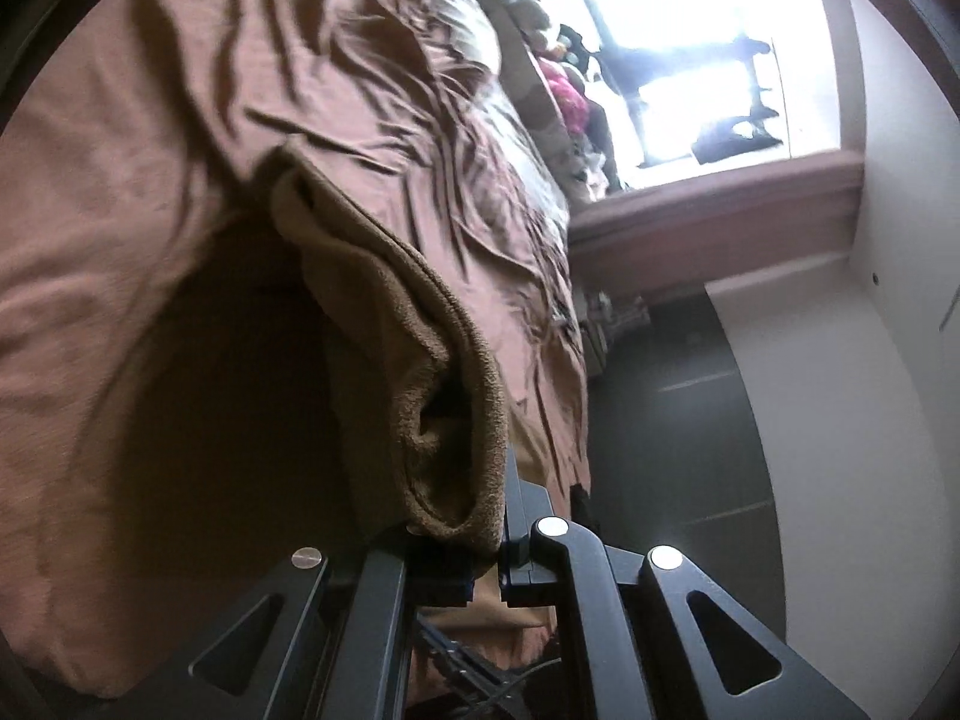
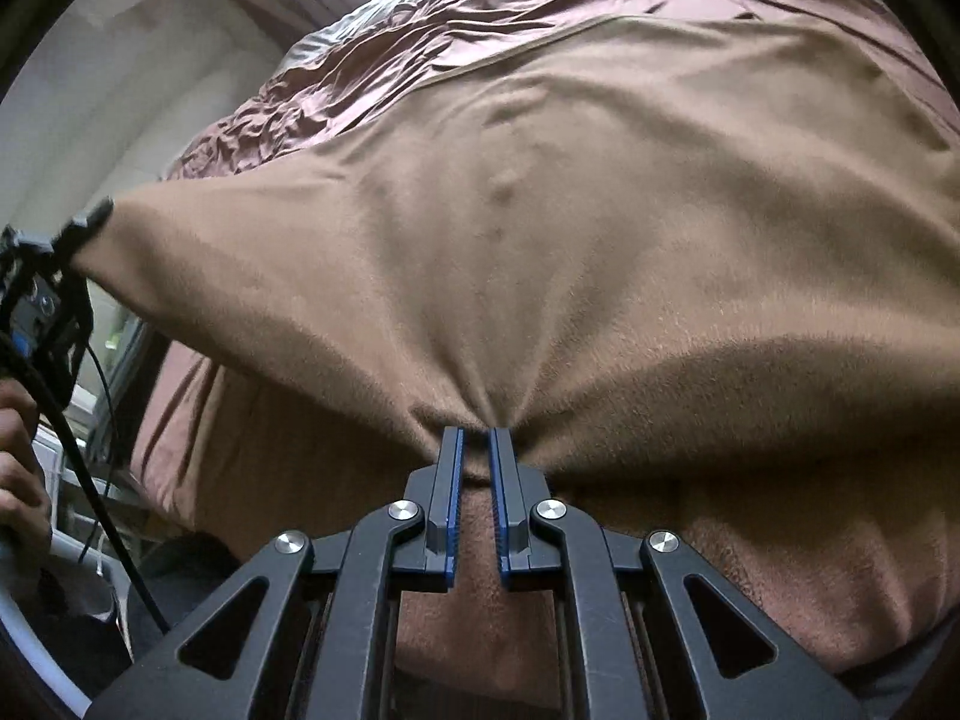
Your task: Fold small clothes
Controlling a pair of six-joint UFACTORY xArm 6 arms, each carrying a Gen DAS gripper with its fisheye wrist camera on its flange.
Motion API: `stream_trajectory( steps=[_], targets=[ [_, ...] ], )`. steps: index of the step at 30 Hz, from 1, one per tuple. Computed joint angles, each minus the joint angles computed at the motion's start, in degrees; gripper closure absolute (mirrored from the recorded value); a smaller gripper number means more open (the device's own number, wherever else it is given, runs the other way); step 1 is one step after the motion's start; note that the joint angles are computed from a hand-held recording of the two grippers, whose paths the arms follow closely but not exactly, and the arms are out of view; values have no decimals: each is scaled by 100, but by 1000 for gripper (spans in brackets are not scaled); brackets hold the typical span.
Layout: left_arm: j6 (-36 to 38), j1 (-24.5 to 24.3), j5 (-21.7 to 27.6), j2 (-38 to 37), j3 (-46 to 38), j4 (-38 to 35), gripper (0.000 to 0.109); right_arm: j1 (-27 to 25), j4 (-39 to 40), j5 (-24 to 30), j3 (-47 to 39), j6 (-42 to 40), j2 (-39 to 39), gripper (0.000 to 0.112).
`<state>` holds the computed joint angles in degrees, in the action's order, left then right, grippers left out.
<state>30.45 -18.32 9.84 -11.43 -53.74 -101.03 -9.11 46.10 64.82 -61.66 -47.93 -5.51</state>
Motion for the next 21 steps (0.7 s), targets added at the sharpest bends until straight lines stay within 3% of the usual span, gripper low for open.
stream_trajectory(
  steps=[5, 14, 21],
  targets=[
    [-749, -134, 126, 450, -579, 1123, 104, -337, 176, 372, -319, -26, 119, 107],
    [-2097, -335, 551, 1491, -1931, 3031, 104, -1613, 507, 934, -1170, 147, 387, 106],
    [-2819, -500, 891, 2288, -2895, 3950, 104, -2257, 485, 1494, -1627, 49, 527, 106]
  ],
)
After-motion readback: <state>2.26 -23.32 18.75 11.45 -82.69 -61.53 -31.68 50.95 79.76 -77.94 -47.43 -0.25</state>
